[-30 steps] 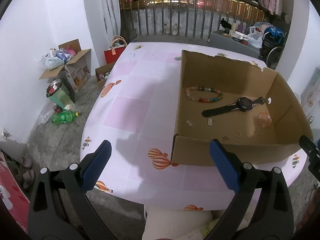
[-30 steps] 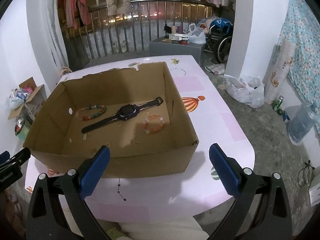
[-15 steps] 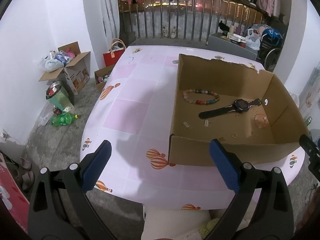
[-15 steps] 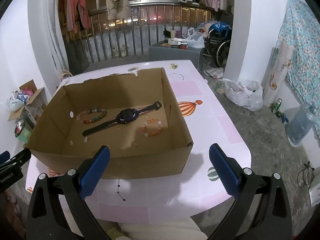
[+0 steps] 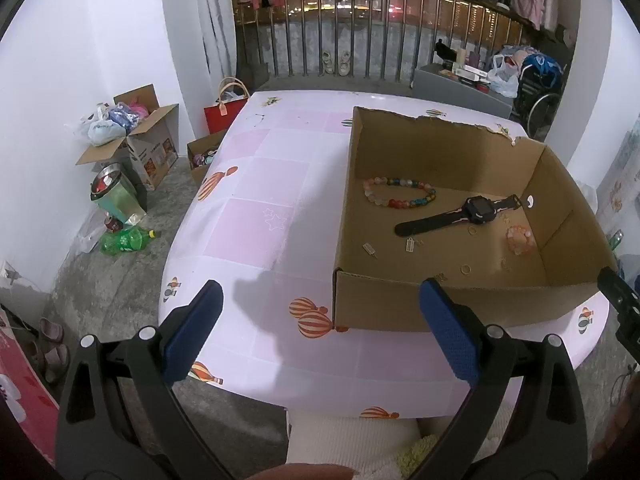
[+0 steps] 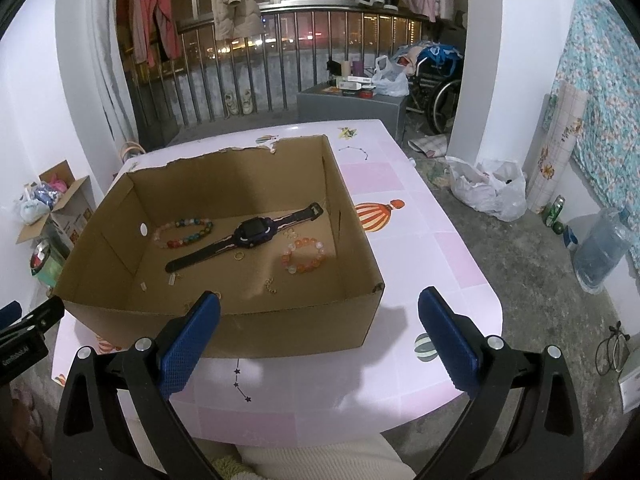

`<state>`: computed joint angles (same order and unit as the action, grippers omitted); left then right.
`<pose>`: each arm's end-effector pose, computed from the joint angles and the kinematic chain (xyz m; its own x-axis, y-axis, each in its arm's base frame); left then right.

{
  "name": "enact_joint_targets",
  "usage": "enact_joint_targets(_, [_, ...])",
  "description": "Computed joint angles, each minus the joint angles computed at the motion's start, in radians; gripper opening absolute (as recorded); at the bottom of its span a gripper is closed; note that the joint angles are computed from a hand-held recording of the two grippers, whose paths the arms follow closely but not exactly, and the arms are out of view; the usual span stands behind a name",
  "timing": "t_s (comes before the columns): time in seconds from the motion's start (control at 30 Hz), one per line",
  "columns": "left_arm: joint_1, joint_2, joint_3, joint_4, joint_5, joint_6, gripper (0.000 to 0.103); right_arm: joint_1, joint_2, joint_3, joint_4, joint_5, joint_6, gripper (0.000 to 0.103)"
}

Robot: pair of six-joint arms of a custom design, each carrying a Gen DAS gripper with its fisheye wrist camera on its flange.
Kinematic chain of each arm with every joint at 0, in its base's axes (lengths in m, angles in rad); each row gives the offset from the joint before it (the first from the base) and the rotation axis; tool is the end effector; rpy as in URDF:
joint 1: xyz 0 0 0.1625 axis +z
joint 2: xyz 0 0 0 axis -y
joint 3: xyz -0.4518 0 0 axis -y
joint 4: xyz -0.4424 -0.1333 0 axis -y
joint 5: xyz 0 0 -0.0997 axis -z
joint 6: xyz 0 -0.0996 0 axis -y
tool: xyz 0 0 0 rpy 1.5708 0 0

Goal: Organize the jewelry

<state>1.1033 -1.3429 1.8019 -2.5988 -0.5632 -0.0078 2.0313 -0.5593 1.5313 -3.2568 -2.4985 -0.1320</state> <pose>-0.0813 -0.6438 0.4155 -0.6849 -0.1720 -0.7081 0.3743 0.7507 -0.5443 0.3799 -0.6452 0.0569 -0.7192 0.1121 0.6857 -0.4343 0.6978 -0.5696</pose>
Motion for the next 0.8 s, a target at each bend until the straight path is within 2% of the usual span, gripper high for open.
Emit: enact_joint_targets(0.8, [-0.003,0.001,0.0,0.009,-0.004,-0.006,0.095,0.001,0.001,-0.002,0.0,0.006,-0.003,0.097])
